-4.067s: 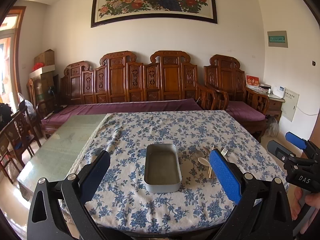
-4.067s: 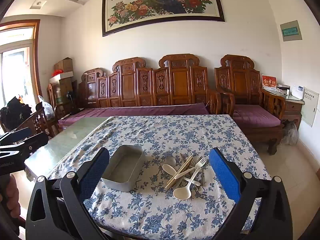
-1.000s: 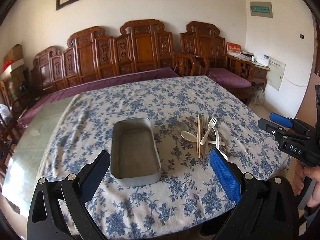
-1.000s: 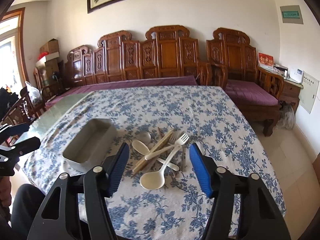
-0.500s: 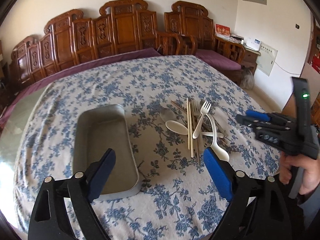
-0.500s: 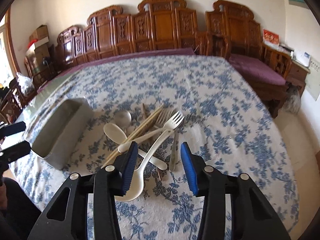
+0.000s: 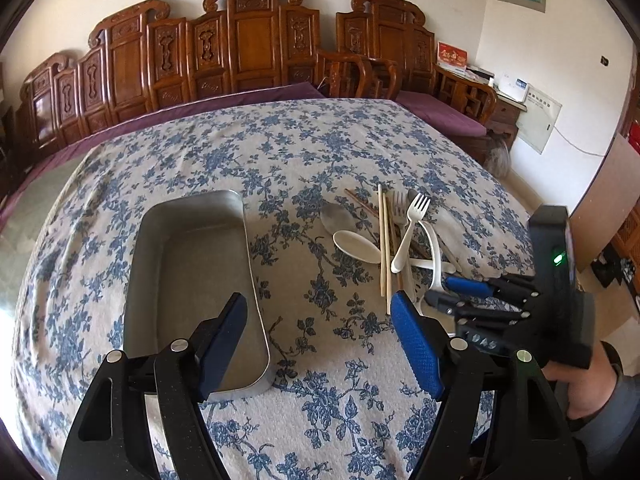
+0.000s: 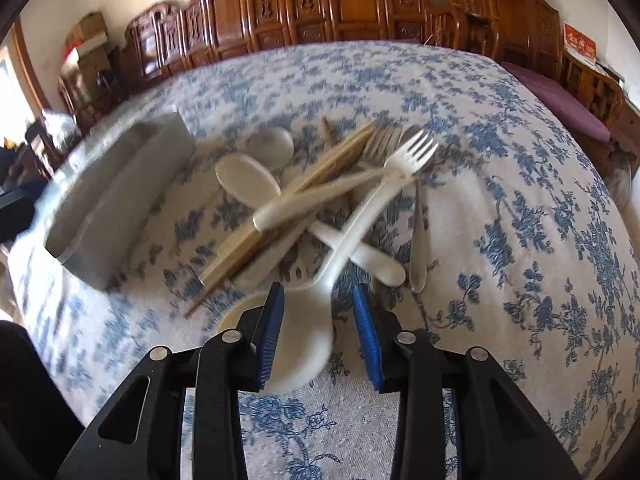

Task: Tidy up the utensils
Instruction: 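Reach the right gripper into the utensil pile and grasp a white plastic spoon, then grasp a white plastic fork with the left gripper while the right gripper lifts the spoon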

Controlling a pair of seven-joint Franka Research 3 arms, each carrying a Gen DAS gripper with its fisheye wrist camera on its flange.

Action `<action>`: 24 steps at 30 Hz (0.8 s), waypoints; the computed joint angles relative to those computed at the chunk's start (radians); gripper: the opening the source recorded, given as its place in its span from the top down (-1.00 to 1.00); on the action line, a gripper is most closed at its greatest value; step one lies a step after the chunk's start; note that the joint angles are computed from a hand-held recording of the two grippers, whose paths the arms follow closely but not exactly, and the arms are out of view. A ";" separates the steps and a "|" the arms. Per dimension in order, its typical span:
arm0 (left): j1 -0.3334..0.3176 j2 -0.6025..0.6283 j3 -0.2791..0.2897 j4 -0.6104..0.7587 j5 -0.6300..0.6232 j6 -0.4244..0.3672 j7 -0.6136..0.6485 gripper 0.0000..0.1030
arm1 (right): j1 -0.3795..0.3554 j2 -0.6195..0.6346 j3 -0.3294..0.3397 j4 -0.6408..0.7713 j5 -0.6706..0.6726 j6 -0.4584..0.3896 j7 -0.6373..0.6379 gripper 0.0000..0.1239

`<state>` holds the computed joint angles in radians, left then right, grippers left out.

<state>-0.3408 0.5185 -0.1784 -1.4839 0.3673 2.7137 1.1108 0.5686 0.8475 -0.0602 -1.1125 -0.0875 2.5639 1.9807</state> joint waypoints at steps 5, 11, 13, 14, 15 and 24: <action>-0.011 0.002 0.011 0.009 0.016 -0.020 -0.013 -0.38 | 0.005 -0.003 -0.007 -0.007 -0.012 -0.003 0.013 0.75; -0.021 0.014 0.017 0.036 0.036 -0.044 -0.021 -0.38 | -0.011 -0.040 0.010 -0.061 0.006 0.032 0.001 0.93; -0.023 0.028 0.012 0.057 0.035 -0.054 -0.012 -0.38 | -0.016 -0.066 0.014 -0.098 0.015 0.060 -0.006 0.94; -0.023 0.038 0.009 0.071 0.032 -0.058 -0.003 -0.38 | -0.017 -0.081 0.013 -0.119 0.017 0.075 -0.008 0.94; -0.023 0.048 0.007 0.085 0.029 -0.062 0.004 -0.38 | -0.019 -0.097 0.011 -0.141 0.020 0.097 -0.007 0.94; -0.048 0.244 -0.037 0.382 -0.044 -0.173 0.189 -0.03 | -0.002 -0.179 -0.091 -0.254 -0.039 0.202 0.104 0.94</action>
<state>-0.3885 0.7624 -0.2151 -1.1023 0.3236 2.5403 1.2999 0.5668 0.6688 -0.1517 -1.3663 -0.1269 2.7658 2.0842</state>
